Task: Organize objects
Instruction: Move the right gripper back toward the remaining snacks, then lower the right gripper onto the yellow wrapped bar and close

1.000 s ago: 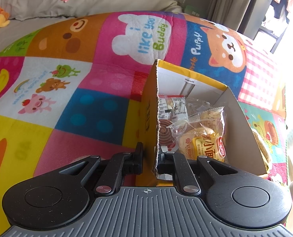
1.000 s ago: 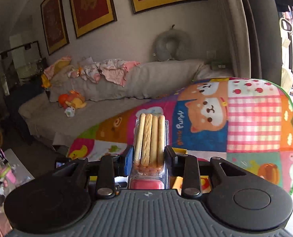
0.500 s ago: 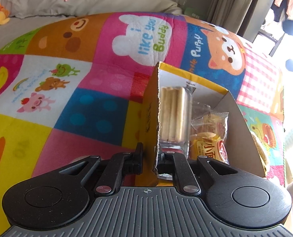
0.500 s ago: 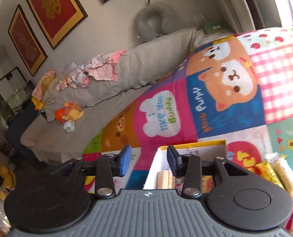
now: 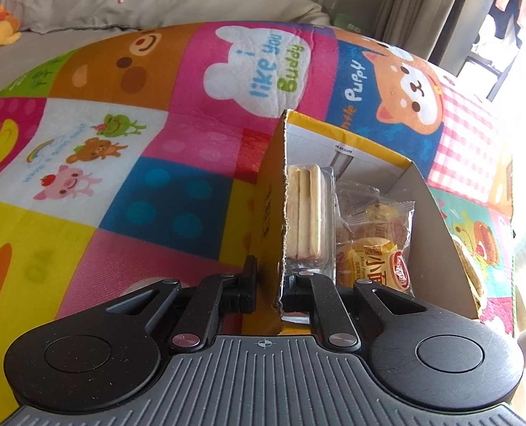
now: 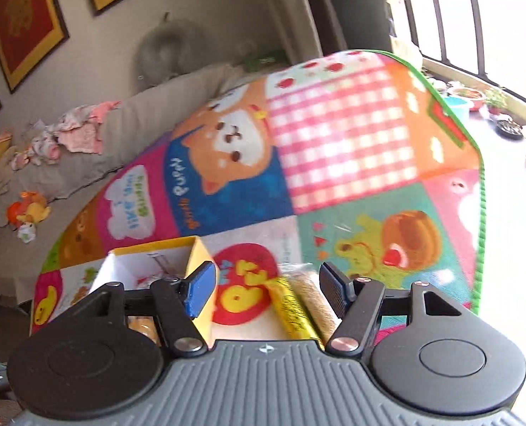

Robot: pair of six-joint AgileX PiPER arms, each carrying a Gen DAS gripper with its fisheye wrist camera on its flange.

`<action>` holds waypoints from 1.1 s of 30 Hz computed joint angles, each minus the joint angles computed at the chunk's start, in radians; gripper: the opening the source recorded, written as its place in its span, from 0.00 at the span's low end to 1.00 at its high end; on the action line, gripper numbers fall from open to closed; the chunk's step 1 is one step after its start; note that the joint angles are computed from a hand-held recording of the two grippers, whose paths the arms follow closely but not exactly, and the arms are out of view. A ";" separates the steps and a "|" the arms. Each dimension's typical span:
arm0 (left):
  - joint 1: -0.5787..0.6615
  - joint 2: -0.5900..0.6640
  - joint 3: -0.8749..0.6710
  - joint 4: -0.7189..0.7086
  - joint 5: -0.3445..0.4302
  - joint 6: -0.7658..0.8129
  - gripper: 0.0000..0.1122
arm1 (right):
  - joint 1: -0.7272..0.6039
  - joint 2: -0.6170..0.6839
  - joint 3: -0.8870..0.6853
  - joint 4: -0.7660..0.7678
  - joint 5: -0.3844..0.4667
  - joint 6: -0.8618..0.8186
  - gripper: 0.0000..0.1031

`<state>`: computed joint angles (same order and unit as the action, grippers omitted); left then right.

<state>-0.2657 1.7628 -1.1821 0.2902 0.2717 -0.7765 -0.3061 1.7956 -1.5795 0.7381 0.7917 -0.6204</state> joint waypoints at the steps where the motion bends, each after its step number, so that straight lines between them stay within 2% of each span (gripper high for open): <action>1: -0.001 0.000 -0.002 0.003 0.004 -0.003 0.12 | -0.017 0.009 0.001 -0.007 -0.001 0.001 0.64; 5: -0.004 -0.001 -0.005 0.012 0.014 -0.011 0.12 | -0.067 0.045 0.004 -0.043 0.001 0.014 0.64; 11: -0.012 0.000 -0.012 0.042 0.029 -0.044 0.11 | -0.063 0.040 0.109 -0.122 -0.087 -0.026 0.65; 19: -0.014 -0.004 -0.004 0.061 0.026 -0.077 0.11 | -0.010 0.043 0.171 -0.068 -0.104 -0.178 0.64; 25: -0.012 -0.005 -0.003 0.048 0.023 -0.063 0.12 | 0.109 0.046 0.200 -0.118 -0.239 -0.222 0.50; 29: -0.011 -0.005 0.001 0.042 0.017 -0.060 0.12 | 0.151 0.086 0.151 -0.108 -0.216 -0.258 0.50; 32: -0.010 -0.005 0.001 0.037 0.016 -0.056 0.12 | 0.179 0.142 0.086 -0.186 -0.207 -0.171 0.49; 33: -0.009 -0.005 0.001 0.029 0.015 -0.049 0.12 | 0.183 0.164 0.059 -0.214 -0.194 -0.135 0.46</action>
<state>-0.2743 1.7582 -1.1807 0.3195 0.2866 -0.8251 -0.1229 1.9594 -1.5208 0.5244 0.5978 -0.7552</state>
